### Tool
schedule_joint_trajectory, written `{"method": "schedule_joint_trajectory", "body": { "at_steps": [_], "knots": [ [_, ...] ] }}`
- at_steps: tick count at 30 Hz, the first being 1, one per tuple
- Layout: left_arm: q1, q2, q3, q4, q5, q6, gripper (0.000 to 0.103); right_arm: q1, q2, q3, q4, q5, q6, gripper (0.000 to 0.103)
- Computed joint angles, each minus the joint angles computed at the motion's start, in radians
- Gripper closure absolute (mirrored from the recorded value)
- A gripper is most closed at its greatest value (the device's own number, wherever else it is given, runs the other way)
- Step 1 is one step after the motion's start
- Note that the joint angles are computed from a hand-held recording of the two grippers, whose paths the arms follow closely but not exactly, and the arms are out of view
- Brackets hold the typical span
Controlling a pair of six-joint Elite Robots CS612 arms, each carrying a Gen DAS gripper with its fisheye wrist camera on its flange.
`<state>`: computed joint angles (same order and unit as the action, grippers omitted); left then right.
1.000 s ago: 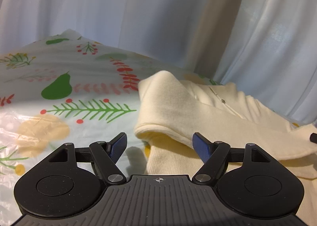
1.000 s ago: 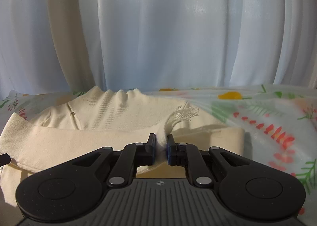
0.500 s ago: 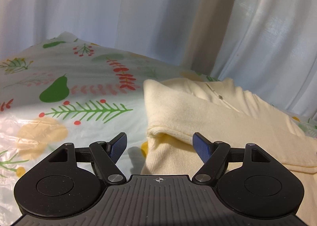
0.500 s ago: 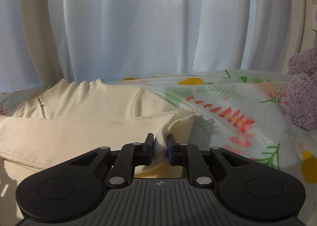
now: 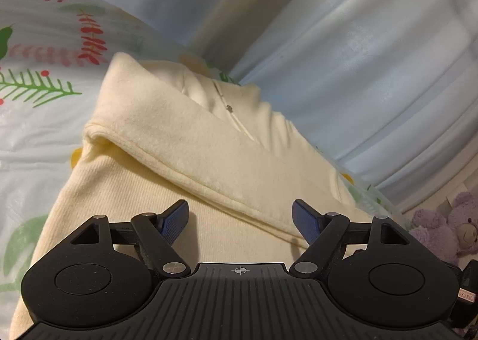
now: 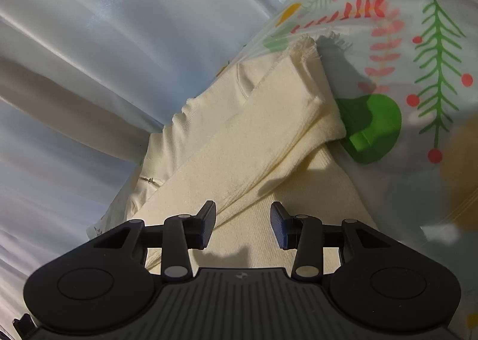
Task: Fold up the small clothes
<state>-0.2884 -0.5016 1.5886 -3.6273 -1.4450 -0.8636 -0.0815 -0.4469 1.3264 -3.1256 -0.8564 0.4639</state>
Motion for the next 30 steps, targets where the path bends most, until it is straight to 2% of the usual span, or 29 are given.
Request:
{"method": "schedule_joint_trajectory", "body": {
  "at_steps": [3,5,8,10,13,16,21,26,28,30],
  "knots": [
    [-0.003,0.017,-0.014,-0.025,0.035,-0.009,0.023,0.002,0.024,-0.023,-0.056,-0.01,0.082,0.072],
    [-0.006,0.025,-0.019,-0.039,0.056,0.005,0.023,0.003,0.035,-0.045,-0.04,-0.026,0.103,0.094],
    [-0.009,0.038,-0.02,-0.078,0.068,0.041,0.022,0.002,0.055,-0.077,-0.048,-0.022,0.122,0.096],
    [-0.015,0.04,-0.016,-0.09,0.084,0.105,0.022,0.004,0.063,-0.094,-0.053,-0.034,0.121,0.096],
    [-0.021,0.041,-0.014,-0.09,0.1,0.153,0.022,0.007,0.08,-0.121,-0.075,-0.057,0.141,0.096],
    [-0.017,0.043,-0.013,-0.102,0.087,0.138,0.021,0.006,0.083,-0.122,-0.087,-0.056,0.143,0.096],
    [-0.006,0.029,-0.004,-0.083,0.057,0.085,0.021,-0.007,0.041,-0.056,-0.067,-0.019,0.087,0.09],
    [0.006,0.015,-0.008,-0.028,0.085,0.022,0.022,-0.018,0.044,-0.052,-0.102,-0.047,0.135,0.087],
    [0.011,0.006,-0.017,0.023,0.092,0.032,0.022,-0.017,0.049,-0.061,-0.098,-0.049,0.127,0.088],
    [0.016,0.004,-0.031,0.062,0.09,0.083,0.022,-0.011,0.049,-0.066,-0.081,-0.075,0.093,0.096]
  ]
}}
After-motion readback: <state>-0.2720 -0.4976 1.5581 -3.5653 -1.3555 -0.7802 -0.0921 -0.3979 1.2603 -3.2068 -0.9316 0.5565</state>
